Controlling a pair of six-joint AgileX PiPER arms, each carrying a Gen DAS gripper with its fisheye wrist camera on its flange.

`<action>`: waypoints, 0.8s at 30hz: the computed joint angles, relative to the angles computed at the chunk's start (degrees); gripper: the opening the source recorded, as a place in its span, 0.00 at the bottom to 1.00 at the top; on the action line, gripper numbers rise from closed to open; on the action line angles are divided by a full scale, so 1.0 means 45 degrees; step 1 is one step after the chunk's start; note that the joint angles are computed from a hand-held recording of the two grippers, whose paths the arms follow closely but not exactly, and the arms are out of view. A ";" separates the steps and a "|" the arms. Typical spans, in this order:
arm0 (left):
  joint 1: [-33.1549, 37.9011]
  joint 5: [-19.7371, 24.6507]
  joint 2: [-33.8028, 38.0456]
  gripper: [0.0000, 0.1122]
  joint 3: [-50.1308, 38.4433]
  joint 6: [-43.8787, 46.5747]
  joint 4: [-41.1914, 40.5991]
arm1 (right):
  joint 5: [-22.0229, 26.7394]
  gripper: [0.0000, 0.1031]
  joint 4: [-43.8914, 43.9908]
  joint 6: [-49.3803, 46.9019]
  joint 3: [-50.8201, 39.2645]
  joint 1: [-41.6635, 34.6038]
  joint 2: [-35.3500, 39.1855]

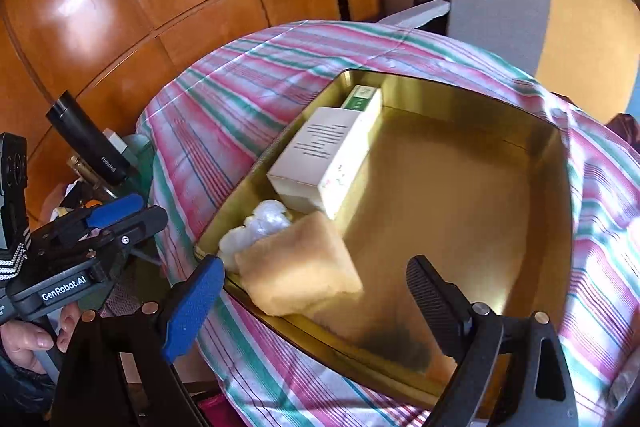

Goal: Organize objects
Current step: 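Lower the yellow sponge into the tray beside the bundle and open the right gripper, then move the left gripper back to the remaining items and grasp the white sock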

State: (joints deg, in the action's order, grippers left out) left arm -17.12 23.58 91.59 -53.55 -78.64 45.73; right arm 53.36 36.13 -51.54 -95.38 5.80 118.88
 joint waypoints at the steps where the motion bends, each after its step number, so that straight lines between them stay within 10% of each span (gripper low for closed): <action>1: -0.0124 0.0092 -0.0008 0.53 -0.0058 -0.0043 0.0092 | -0.0107 0.91 0.0007 -0.0053 0.0191 -0.0163 -0.0167; 14: -0.1753 0.0836 0.0994 0.54 -0.2107 0.1972 -0.1055 | -0.0124 0.91 0.0542 0.0365 0.0580 -0.3664 -0.0663; 24: -0.3383 0.1636 0.3095 0.55 -0.5834 0.5558 -0.3150 | 0.0853 0.91 0.0090 0.2462 -0.2766 -0.7256 0.0875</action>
